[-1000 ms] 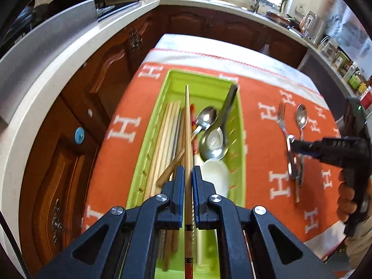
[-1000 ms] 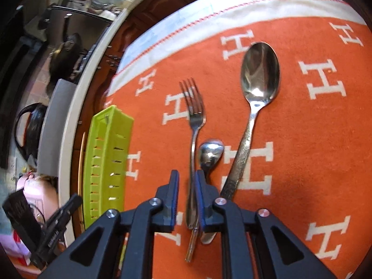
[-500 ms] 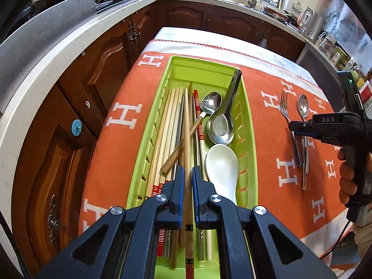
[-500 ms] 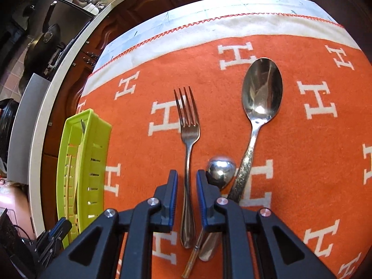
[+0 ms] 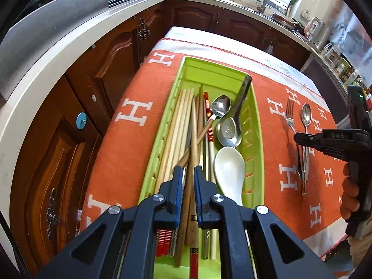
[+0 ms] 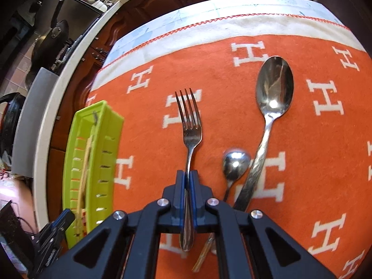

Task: Organize utensils
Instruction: 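Carry the fork over the green tray and open the right tool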

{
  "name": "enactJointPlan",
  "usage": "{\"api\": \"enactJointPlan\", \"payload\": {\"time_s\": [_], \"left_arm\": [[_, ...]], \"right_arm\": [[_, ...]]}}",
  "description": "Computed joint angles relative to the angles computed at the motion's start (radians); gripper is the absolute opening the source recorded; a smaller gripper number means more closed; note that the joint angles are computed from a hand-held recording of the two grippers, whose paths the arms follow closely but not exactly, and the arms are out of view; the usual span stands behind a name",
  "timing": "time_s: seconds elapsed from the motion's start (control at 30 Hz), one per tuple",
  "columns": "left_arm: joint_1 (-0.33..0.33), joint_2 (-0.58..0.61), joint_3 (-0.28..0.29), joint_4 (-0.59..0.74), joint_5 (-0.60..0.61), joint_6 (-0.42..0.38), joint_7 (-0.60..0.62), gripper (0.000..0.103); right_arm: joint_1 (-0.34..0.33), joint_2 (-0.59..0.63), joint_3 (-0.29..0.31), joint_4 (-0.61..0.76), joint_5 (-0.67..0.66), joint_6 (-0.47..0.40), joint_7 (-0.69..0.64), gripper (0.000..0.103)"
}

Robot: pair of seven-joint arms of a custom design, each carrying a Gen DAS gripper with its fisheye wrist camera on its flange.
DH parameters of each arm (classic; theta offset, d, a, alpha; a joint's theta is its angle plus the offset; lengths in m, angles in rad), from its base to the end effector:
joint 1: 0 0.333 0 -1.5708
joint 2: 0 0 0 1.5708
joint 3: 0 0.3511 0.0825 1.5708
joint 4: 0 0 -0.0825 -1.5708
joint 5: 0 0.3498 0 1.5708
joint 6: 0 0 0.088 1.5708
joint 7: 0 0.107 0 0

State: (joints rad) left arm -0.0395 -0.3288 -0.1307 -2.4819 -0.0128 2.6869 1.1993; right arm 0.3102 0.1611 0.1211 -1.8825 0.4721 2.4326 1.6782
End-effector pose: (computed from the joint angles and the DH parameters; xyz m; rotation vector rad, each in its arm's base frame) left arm 0.4259 -0.0777 0.5198 -2.1590 1.7532 -0.6345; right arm 0.5543 0.2516 0.5158 -1.8625 1.8309 0.2044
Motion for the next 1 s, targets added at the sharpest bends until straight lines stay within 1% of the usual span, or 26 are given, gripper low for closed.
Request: {"api": "enactJointPlan", "payload": {"time_s": [0.1, 0.23, 0.4, 0.53, 0.67, 0.77, 0.87, 0.9, 0.93, 1.0], "left_arm": [[0.003, -0.010, 0.003, -0.006, -0.002, 0.003, -0.004, 0.008], [0.007, -0.022, 0.005, -0.011, -0.001, 0.009, -0.005, 0.008], [0.011, -0.039, 0.003, -0.015, 0.006, 0.017, -0.007, 0.008], [0.020, -0.048, -0.006, -0.009, 0.028, 0.014, -0.011, 0.008], [0.035, -0.055, -0.022, -0.003, 0.064, 0.016, -0.031, 0.009], [0.037, -0.061, -0.021, 0.002, 0.079, 0.015, -0.037, 0.010], [0.046, -0.071, -0.024, 0.003, 0.100, 0.011, -0.043, 0.014], [0.049, -0.072, -0.024, 0.002, 0.106, 0.011, -0.044, 0.016], [0.050, -0.072, -0.023, 0.003, 0.110, 0.009, -0.043, 0.019], [0.058, -0.070, -0.023, 0.007, 0.123, 0.004, -0.044, 0.020]], "right_arm": [[-0.002, -0.035, 0.010, -0.019, 0.051, -0.004, -0.033, 0.003], [0.007, -0.058, 0.017, -0.009, 0.120, -0.028, -0.070, 0.002], [0.031, -0.068, 0.026, 0.037, 0.196, -0.074, -0.111, 0.002], [0.054, -0.044, 0.039, 0.097, 0.234, -0.110, -0.129, 0.002], [0.081, -0.005, 0.049, 0.150, 0.204, -0.129, -0.097, 0.002], [0.095, 0.029, 0.056, 0.181, 0.177, -0.145, -0.062, 0.002], [0.101, 0.048, 0.061, 0.188, 0.158, -0.155, -0.045, 0.003], [0.106, 0.051, 0.060, 0.187, 0.143, -0.154, -0.030, 0.006], [0.105, 0.052, 0.061, 0.183, 0.138, -0.160, -0.025, 0.006], [0.100, 0.054, 0.067, 0.179, 0.156, -0.165, -0.041, 0.006]]}}
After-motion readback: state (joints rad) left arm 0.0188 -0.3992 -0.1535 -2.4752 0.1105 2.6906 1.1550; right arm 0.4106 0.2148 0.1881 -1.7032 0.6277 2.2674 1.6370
